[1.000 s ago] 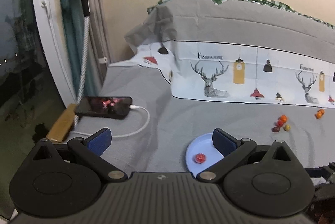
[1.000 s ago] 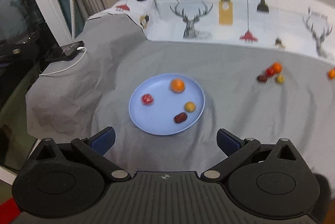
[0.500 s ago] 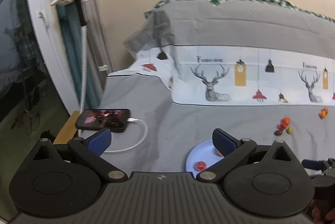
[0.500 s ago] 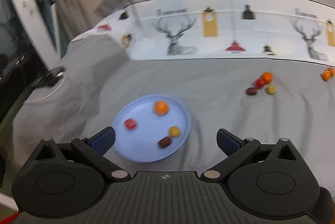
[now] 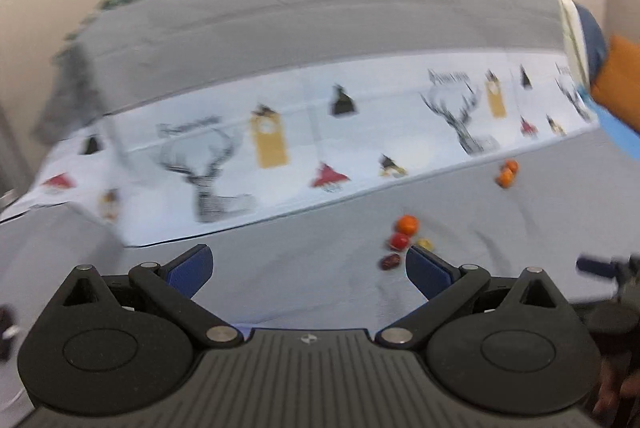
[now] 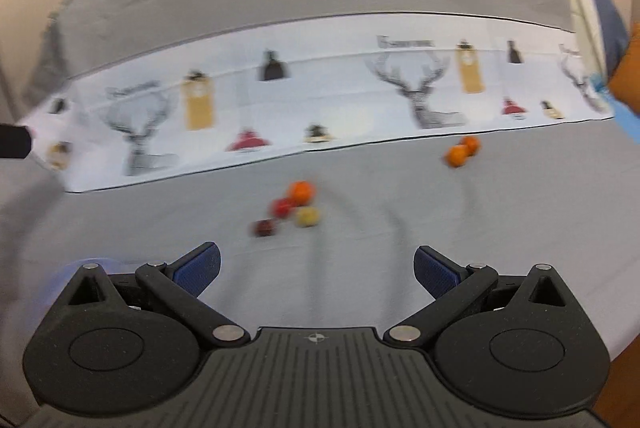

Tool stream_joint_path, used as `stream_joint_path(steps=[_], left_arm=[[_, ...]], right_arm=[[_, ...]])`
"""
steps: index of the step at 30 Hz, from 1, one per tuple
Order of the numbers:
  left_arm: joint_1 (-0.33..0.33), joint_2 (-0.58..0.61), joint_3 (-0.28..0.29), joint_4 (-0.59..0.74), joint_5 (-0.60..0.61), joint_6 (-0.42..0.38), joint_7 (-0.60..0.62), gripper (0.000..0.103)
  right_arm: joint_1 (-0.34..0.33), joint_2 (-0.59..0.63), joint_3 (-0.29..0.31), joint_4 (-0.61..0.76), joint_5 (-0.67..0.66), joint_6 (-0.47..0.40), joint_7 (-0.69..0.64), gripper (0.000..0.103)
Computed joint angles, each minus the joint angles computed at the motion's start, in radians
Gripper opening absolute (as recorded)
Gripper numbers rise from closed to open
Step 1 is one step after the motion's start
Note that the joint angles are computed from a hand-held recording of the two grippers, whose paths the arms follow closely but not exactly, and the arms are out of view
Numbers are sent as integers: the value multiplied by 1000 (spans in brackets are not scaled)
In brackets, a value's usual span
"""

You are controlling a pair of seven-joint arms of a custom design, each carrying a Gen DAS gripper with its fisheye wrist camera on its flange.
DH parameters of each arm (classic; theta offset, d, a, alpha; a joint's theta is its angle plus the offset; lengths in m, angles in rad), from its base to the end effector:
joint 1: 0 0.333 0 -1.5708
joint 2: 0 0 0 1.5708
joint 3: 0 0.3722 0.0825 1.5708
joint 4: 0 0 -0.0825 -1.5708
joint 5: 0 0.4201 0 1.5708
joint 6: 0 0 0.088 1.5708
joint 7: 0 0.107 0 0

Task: Organize fruits
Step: 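Grasp a red tomato with the left gripper while the right gripper grasps an orange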

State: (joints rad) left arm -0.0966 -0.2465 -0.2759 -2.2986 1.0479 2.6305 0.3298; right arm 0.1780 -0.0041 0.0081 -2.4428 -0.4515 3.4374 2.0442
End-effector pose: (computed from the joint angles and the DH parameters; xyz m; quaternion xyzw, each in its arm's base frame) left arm 0.4811 -0.2206 0.5338 -0.6480 0.6151 -0.2381 0.3808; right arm 0.5256 0.1502 0.4469 -0.6878 0.5542 -0.2460 0.3992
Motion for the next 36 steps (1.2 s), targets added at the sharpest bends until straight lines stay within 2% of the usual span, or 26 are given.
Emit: stream_joint_path(steps=[2,3,6,7,9,12,15,18,20,21,23,24,26,28,30,31,33,34,35,36], left_arm=[[0,105,23,62,-27,55,58,103],[-2,153,43,86,-63,99,101,103],[-10,315,87,171,-294,209,314,103],[-13,366,98,203,-315,230,337,103],[-33,463,121,280,-328,226,372,103],[-35,584,124,390,-421,197,485,103],[-17,688,100,492,-522,175,638,103],[-16,755,100,554,-612,133,709,103],[-6,788,90,578,-667,116,764,103],[-19,798,104,589,-668,112,774,103],[-46,811,136,603,-658,111,776,103],[-36,821,124,613,-677,105,799,103],[1,840,80,636,-744,86,863,103],[-7,851,90,650,-766,94,870,103],[-11,861,94,667,-782,95,877,102],[4,868,75,676,-804,96,903,99],[69,898,-4,718,-866,60,1043,93],[88,909,-27,738,-896,38,1099,87],[104,908,-44,737,-930,41,1136,80],[139,916,-85,746,-986,29,1189,60]], right_arm=[[-4,64,-5,55,79,-19,-77,102],[15,103,-22,85,148,-20,-134,102],[129,221,-120,178,358,-26,-299,102],[126,255,-119,209,378,-38,-311,102],[121,327,-119,276,407,-40,-342,102],[213,430,-227,384,523,-41,-401,102],[197,564,-256,583,608,-127,-398,102],[162,713,-262,800,666,-215,-394,102],[202,826,-347,941,706,-251,-355,102],[210,878,-377,1009,708,-274,-341,102],[176,937,-358,1109,685,-330,-345,102],[162,957,-346,1142,674,-350,-343,102],[139,967,-314,1151,670,-317,-333,102],[123,963,-291,1151,663,-311,-340,98],[128,958,-293,1136,658,-293,-347,98],[127,962,-295,1144,660,-300,-346,98],[132,963,-302,1153,666,-321,-332,98],[133,962,-303,1157,664,-331,-328,93],[119,959,-281,1156,658,-321,-337,74],[101,951,-249,1143,650,-287,-361,61]])
